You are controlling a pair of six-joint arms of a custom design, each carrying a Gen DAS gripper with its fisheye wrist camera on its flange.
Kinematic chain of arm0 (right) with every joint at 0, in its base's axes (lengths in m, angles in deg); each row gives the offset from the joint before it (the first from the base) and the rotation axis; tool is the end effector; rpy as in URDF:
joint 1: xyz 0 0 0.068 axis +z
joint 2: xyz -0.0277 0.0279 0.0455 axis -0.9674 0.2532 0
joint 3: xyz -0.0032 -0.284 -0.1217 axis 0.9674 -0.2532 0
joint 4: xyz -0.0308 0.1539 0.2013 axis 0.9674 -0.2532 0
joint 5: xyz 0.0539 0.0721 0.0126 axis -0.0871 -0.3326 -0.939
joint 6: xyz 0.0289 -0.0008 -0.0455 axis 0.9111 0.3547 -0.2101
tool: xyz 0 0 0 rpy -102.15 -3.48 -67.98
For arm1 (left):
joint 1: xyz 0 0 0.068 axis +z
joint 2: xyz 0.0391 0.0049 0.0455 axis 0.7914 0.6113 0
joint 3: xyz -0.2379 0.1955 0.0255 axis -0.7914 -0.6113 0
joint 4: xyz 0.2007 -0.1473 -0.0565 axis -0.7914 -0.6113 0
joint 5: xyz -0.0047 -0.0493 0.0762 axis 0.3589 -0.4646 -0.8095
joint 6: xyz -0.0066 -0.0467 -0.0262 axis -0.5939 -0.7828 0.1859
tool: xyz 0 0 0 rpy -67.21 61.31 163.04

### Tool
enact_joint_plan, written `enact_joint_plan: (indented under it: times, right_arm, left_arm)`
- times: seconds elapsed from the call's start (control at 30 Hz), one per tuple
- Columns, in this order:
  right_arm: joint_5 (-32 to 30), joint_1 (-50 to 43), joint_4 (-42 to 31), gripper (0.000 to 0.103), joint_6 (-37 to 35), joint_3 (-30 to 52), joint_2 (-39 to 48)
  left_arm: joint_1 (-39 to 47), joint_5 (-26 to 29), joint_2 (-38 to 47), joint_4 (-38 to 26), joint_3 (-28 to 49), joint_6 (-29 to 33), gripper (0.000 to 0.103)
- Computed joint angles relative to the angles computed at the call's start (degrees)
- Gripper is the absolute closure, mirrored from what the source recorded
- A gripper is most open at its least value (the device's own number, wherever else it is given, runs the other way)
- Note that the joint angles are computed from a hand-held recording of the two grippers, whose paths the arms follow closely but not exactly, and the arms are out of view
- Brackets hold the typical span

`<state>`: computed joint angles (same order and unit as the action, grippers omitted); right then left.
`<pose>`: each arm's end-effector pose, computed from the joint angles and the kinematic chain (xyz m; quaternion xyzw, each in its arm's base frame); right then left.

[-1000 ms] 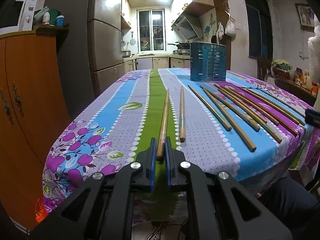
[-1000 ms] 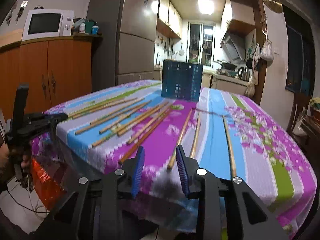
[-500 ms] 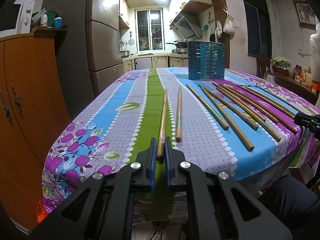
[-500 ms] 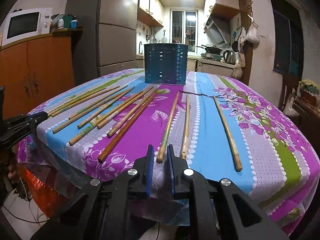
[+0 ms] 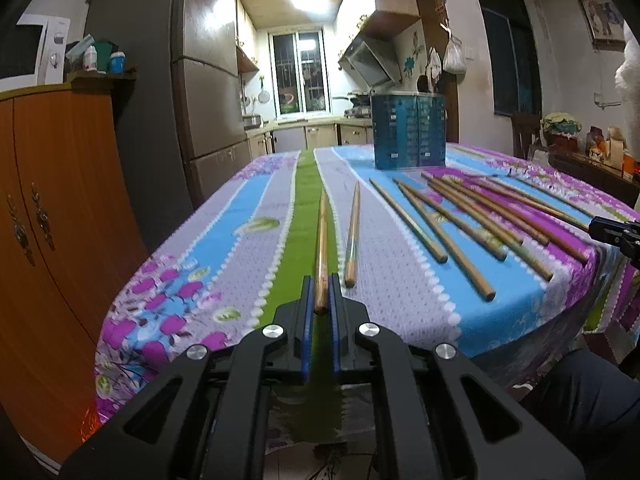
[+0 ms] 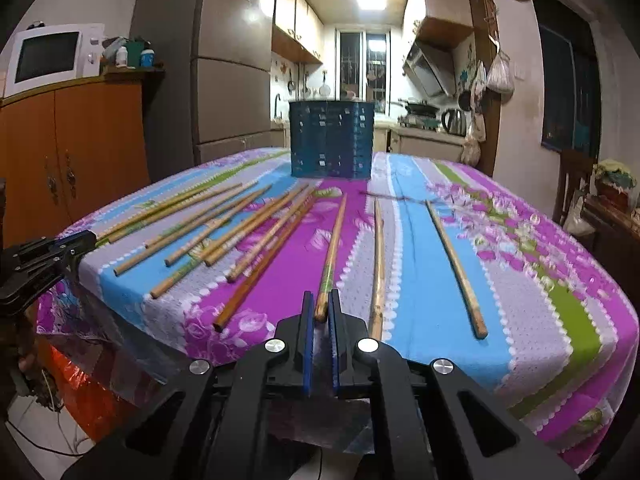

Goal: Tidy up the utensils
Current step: 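Lift both held chopsticks and carry them to the blue mesh holder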

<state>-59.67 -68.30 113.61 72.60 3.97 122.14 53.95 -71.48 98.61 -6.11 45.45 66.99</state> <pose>0.2711 0.0380 0.1466 -0.1209 0.8321 0.0644 0.5375 0.2889 0.0083 0.1376 0.0299 0.8349 0.0347 0.5485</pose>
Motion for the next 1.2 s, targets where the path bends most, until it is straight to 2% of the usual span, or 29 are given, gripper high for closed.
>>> enact_joint_plan:
  times: [0.23, 0.33, 0.47, 0.63, 0.73, 0.9, 1.13, 1.2]
  right_arm:
    - [-0.02, -0.25, -3.74, 0.095, -3.38, -0.67, -11.92]
    - [-1.42, -1.25, -7.17, 0.096, -4.80, 1.99, -16.56]
    - [-3.67, -2.53, -11.38, 0.096, -6.19, 8.56, -18.68]
    - [-9.05, -4.57, -21.20, 0.096, -6.33, 23.07, -13.97]
    - [-12.43, -6.10, -27.48, 0.096, -4.93, 31.50, -10.32]
    - [-15.54, -7.55, -35.98, 0.096, -3.03, 42.79, -5.92]
    - [-17.51, -7.74, -42.60, 0.096, -2.07, 55.04, -1.61]
    - [-18.21, -7.97, -45.30, 0.096, -1.64, 61.00, 0.60]
  left_arm:
    - [0.56, 1.38, -10.28, -4.70, 1.04, 0.46, 0.097]
    - [0.83, 2.41, -14.94, -8.07, 4.51, 1.34, 0.098]
    - [0.19, 3.26, -16.00, -13.18, 12.35, 2.37, 0.098]
    - [-1.34, 4.18, -11.73, -22.04, 25.94, 3.90, 0.098]
    - [-1.91, 5.50, -8.41, -29.40, 34.98, 4.03, 0.098]
    - [-2.23, 7.23, -5.72, -36.73, 44.04, 3.91, 0.098]
    - [-4.27, 7.42, -2.87, -45.38, 56.04, 4.28, 0.098]
    - [-5.03, 7.59, -1.20, -49.15, 61.39, 4.12, 0.098]
